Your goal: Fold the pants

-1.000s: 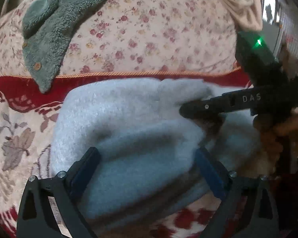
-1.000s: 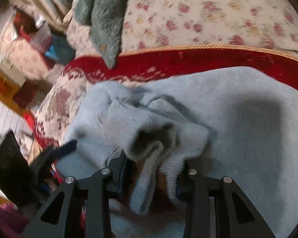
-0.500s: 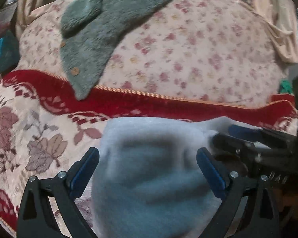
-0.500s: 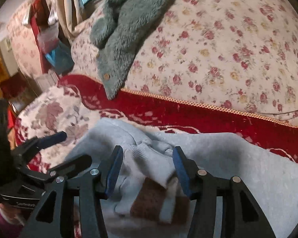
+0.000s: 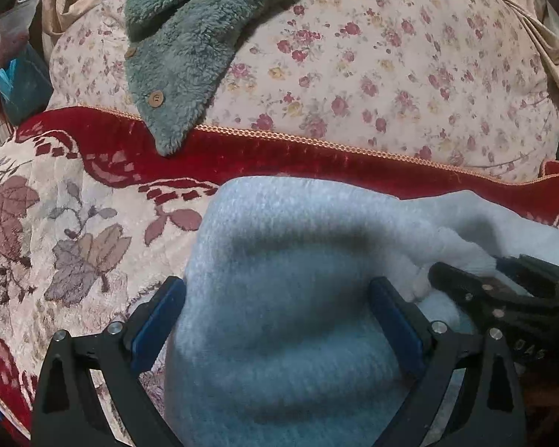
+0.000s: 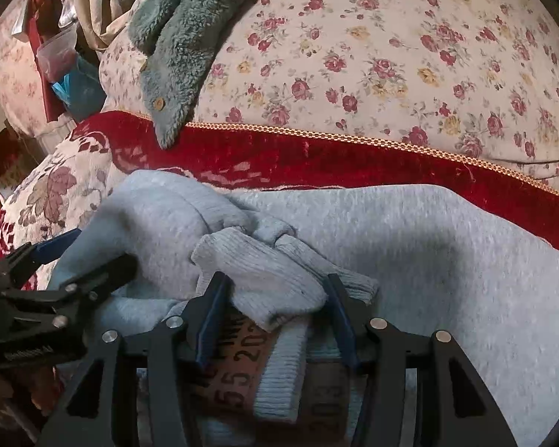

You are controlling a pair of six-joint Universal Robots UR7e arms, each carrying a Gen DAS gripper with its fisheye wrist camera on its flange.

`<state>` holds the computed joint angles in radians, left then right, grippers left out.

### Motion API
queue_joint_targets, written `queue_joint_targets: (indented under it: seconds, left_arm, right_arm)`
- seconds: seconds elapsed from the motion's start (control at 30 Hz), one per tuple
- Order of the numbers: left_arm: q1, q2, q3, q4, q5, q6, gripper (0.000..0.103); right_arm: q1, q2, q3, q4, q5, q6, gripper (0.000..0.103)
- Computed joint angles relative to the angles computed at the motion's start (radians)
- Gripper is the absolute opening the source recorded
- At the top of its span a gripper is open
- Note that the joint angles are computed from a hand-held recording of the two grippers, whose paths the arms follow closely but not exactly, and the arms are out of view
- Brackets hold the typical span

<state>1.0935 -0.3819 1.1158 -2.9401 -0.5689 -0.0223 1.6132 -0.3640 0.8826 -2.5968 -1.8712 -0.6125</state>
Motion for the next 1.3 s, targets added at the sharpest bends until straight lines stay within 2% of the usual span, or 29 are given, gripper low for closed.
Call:
queue_joint_targets:
  seconds: [0.17,0.33,0.47,0.63,0.87,1.3]
  left_arm:
    - [-0.016,-0.027,0.038,-0.014,-0.006,-0.028,0.098]
    - [-0.046,-0.033,0.062,-0.051,-0.009,-0.003,0.098]
    - [-0.075,-0.020,0.056,-0.080,0.000,0.036,0.098]
    - [-0.101,-0.012,0.050,-0.078,-0.009,0.039,0.098]
    - [-0.133,0.025,0.010,-0.047,-0.023,0.040,0.098]
    - [-0.175,0.121,-0.104,0.031,-0.065,0.047,0.098]
  right_arm:
    - [0.000,-0.066,0.070,0.017,0.046,0.090,0.059]
    - [0.011,-0.133,0.176,-0.045,0.031,0.064,0.061]
    - [0.007,-0.186,0.236,-0.060,0.052,0.103,0.063]
    - [0.004,-0.231,0.284,-0.094,0.033,0.117,0.070]
    - [-0.006,-0.300,0.363,-0.149,0.005,0.102,0.074]
    - [-0.065,-0.419,0.471,-0.213,-0.011,0.144,0.076]
